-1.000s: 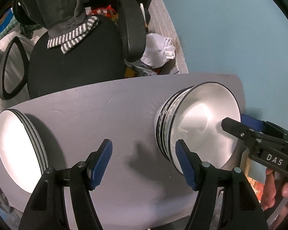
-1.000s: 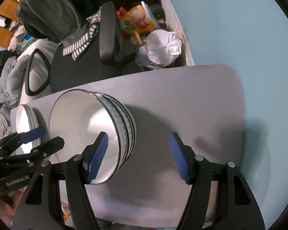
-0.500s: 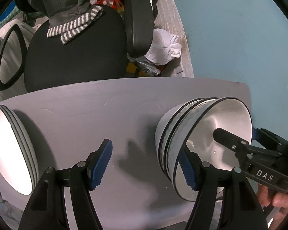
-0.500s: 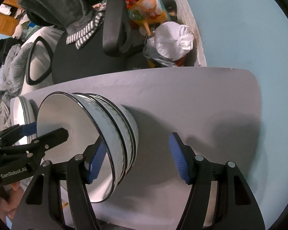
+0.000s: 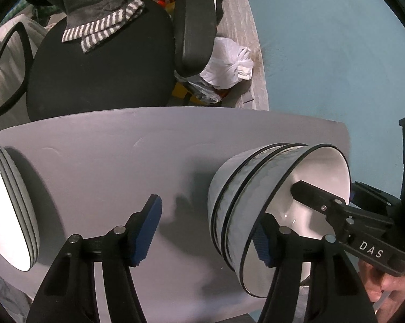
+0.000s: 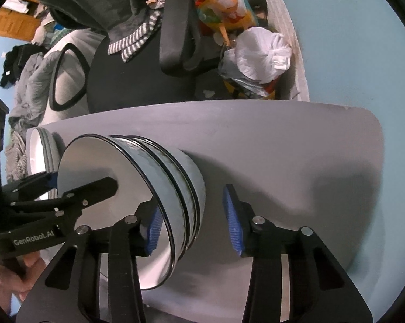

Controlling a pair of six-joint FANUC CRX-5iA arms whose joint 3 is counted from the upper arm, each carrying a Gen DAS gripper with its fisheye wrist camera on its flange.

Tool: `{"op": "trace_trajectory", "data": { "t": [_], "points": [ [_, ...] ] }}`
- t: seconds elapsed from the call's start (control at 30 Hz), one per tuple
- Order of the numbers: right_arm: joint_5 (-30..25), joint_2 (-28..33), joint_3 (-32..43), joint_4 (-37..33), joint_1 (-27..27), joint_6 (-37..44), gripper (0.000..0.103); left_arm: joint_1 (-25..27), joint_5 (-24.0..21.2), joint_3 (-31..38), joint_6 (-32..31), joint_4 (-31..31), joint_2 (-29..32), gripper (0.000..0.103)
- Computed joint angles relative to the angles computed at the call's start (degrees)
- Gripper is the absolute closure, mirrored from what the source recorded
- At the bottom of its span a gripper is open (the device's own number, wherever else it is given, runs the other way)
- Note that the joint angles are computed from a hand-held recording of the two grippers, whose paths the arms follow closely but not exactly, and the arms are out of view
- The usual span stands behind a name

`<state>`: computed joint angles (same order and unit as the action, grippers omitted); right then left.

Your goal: Organize plates and bowls

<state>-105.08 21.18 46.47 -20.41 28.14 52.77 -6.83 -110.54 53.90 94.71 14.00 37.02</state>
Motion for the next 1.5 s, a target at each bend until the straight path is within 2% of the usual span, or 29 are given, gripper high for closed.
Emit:
{"op": "trace_trajectory", "data": {
  "t": [0.13, 0.33, 0.6, 0.7, 0.97, 1.17, 1.5],
  "points": [
    [-0.01, 0.23, 0.16, -1.56, -0.65, -0.07, 0.066, 0.04, 1.28, -0.92, -0.57, 0.61, -0.47, 0.042],
    [-0.45, 0.74, 0.95, -2.30, -0.83, -0.22, 0.070, -0.13, 1.86, -0.86, -1.23, 1.55, -0.39, 0.058],
    [-0.74, 0.79, 0.97, -2.47, -0.83, -1.91, 0.070, 0.30, -1.27, 0.24, -0.12, 5.35, 1.56, 0.067],
    [-1.77, 1.13, 1.63, -4.68, -1.26, -2.19, 0.069, -0.15, -1.74, 0.02, -1.91, 4.50, 1.10, 0.067],
    [-1.74, 0.88, 1.48, -4.37, -0.94, -2.66, 0.068, -0.33, -4.34, 3.12, -3.12, 4.71, 3.01, 0.066],
    [-1.15, 0.35, 0.87, -2.09, 0.37, -3.00, 0.069, -0.16, -5.23, 2.78, -1.55, 6.08, 3.53, 0.059],
    [-1.70, 0.63, 1.35, -1.24, 0.82, -3.77, 0.070, 0.97, -1.80, -3.66, -0.26, 8.60, 0.51, 0.059]
  ]
}}
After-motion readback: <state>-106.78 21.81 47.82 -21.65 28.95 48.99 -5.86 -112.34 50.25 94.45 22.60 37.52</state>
